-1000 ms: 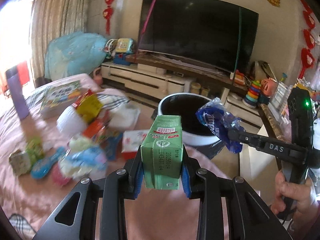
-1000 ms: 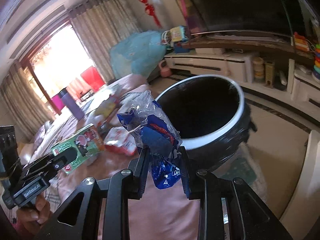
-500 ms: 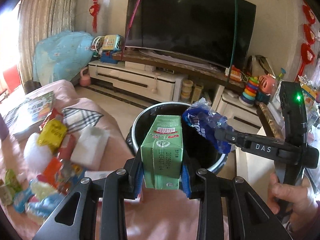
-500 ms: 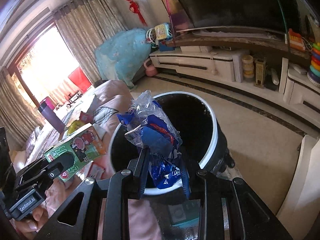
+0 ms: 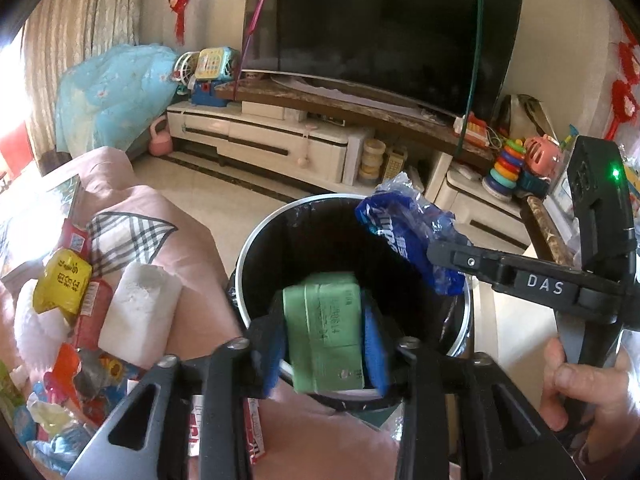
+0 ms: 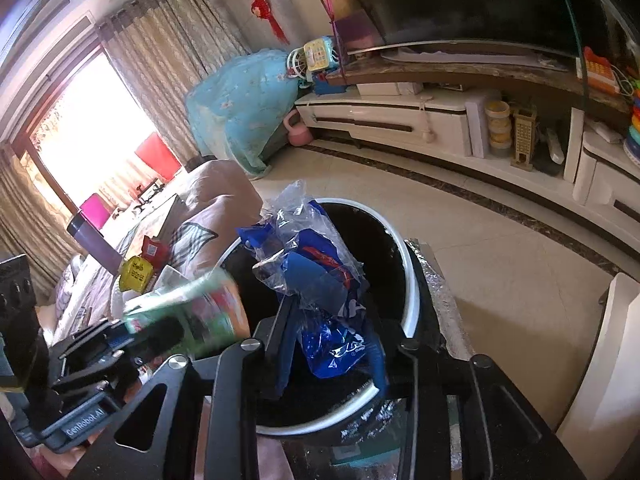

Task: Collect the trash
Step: 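Carry carton and wrapper over the bin and open both tools, then move both open tools back to the trash on the bed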

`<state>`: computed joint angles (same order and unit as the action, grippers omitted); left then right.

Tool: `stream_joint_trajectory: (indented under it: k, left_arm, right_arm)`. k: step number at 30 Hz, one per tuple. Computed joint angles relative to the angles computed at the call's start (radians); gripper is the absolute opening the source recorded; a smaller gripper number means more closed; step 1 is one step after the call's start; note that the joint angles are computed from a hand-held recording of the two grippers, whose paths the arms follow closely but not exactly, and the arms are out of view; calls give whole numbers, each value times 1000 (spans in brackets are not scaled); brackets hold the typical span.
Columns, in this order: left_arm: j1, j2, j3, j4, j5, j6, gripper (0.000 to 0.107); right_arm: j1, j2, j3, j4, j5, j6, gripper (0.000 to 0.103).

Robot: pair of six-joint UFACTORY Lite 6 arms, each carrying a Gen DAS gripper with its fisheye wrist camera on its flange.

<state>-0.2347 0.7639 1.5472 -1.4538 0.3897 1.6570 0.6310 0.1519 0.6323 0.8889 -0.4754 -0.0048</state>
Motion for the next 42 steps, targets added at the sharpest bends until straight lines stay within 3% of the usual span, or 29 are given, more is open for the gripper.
stream_joint_trajectory:
  k: [2, 8, 15, 22, 27, 34, 42]
  left_arm:
    - [0, -24, -32, -64, -13, 56, 59]
    - [41, -155, -236, -292, 23, 304, 66]
    - [139, -315, -499, -454, 99, 506, 74]
    - [295, -475, -723, -426, 187, 571, 74]
    - [431, -546, -812, -318, 243, 541, 74]
    - [647, -608, -847, -115, 337, 422, 74]
    - [756, -602, -812, -6, 349, 353, 74]
  right_arm:
    - [-4, -9, -7, -31, -1, 30, 50]
    - [13, -40, -36, -50, -28, 76, 67]
    - [165, -42, -47, 101, -128, 43, 93]
    - [342, 56, 24, 231, -218, 39, 97]
    - [427, 160, 115, 280, -237, 29, 98]
    - [498, 273, 226, 310, -248, 2, 98]
    - [487, 345, 352, 335, -197, -171, 98]
